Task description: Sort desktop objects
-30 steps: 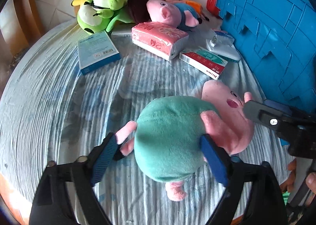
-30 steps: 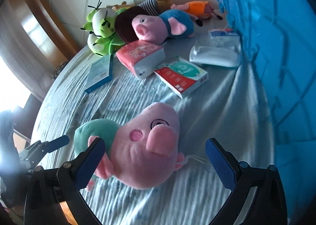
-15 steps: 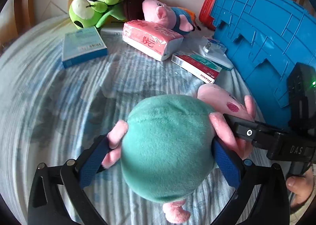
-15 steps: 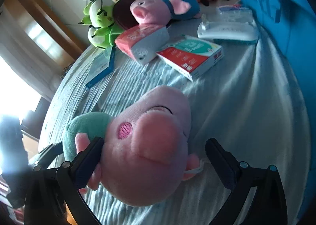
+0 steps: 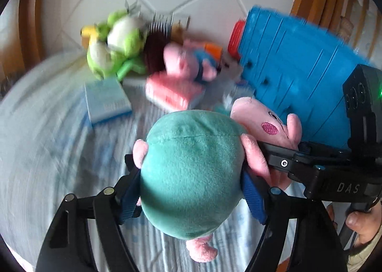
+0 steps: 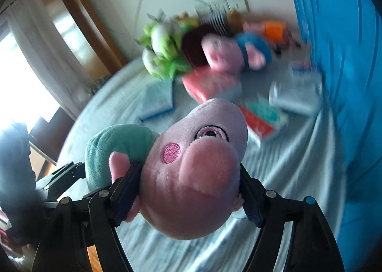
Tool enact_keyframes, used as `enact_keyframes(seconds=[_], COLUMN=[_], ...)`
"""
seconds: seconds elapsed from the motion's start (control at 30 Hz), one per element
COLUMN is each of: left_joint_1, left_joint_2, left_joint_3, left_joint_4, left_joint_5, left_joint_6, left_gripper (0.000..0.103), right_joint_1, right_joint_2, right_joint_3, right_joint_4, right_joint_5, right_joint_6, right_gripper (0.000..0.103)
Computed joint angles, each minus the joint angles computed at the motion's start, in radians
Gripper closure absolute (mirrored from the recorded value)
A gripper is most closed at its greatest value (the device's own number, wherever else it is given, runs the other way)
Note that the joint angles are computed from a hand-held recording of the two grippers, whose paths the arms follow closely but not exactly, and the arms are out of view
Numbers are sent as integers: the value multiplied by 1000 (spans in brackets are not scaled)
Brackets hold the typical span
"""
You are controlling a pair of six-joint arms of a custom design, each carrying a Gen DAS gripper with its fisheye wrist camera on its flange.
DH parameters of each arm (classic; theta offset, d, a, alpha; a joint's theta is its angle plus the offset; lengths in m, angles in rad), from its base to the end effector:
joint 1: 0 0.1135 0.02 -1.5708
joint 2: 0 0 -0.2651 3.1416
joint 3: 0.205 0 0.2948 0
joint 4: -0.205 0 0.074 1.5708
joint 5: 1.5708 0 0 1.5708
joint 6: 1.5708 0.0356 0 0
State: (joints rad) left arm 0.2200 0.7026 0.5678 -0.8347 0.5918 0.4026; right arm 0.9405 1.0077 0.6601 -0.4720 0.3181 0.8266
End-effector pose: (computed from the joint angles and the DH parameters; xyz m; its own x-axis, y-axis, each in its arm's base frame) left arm 0.1706 0.0178 0.2201 -0.6907 0.1788 -0.7007 0.4320 0.8790 -0.2016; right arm 0.1527 0.1905 0.2170 -0.7637 0.1387 -0.6305 -0.1177 0.9304 0.3472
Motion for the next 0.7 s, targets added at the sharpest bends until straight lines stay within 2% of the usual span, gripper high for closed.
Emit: enact_keyframes(seconds=[0.17, 0.3, 0.43, 0.53, 0.63, 0.7], left_joint_1=[-28, -94, -239, -405, -606, -752], left_joint_2=[58, 122, 174, 226, 306, 396], left_joint_3=[267, 447, 587, 672, 756, 832], left_joint_4=[-101, -113, -77, -36, 17, 59], left_joint_5=[21, 17, -41, -129, -254, -346], left_joint_6=[-15, -57, -140, -224, -311, -374], left_gripper=[28, 28, 28, 28, 28, 28], right_joint_1=[12, -3, -36, -95, -234, -438], right_joint_2=[-20, -20, -55, -107, -174, -218], right_joint_3=[238, 409, 519, 577, 627, 656], right_joint_4=[-194, -302, -386, -458, -527, -554], right_joint_5=[90, 162, 219, 234, 177, 30], right_joint_6=[-49, -108, -162, -206, -293, -400], right_gripper=[28, 28, 28, 28, 28, 28])
